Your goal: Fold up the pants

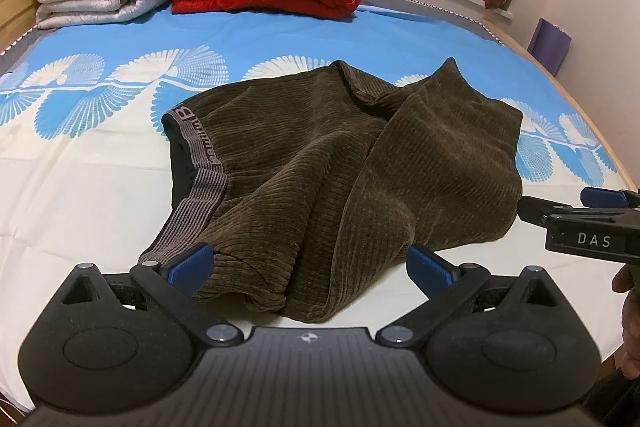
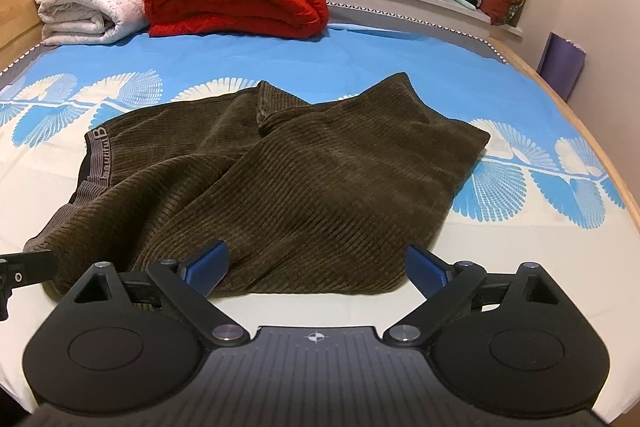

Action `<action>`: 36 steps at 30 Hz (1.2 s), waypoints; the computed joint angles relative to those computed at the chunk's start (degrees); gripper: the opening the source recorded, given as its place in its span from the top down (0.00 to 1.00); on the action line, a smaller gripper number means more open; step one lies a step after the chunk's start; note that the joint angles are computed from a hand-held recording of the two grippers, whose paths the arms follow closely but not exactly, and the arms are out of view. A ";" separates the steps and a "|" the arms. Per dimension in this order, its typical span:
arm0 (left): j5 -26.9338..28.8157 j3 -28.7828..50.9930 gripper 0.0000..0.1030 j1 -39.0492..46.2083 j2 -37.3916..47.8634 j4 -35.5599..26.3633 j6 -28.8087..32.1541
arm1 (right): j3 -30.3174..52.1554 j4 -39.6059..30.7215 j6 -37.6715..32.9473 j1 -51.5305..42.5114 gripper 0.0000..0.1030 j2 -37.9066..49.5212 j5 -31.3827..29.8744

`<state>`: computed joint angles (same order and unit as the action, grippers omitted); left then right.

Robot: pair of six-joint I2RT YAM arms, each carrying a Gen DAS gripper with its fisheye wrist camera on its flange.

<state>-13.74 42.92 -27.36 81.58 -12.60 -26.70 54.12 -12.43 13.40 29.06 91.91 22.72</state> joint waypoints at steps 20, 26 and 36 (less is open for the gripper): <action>-0.24 0.46 0.00 -0.48 0.62 -0.16 -0.23 | -0.74 0.64 -0.50 0.44 0.13 -0.38 0.39; -0.30 0.19 0.00 -0.57 0.46 0.04 -0.22 | -0.55 0.36 -0.49 0.43 0.13 -0.30 0.41; -0.46 0.09 0.00 -1.07 0.15 -0.05 -0.44 | -0.31 0.04 -0.38 0.47 0.13 -0.07 0.44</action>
<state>-14.20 43.00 -28.43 81.73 -12.65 -27.15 53.81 -12.38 13.01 29.54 91.84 23.16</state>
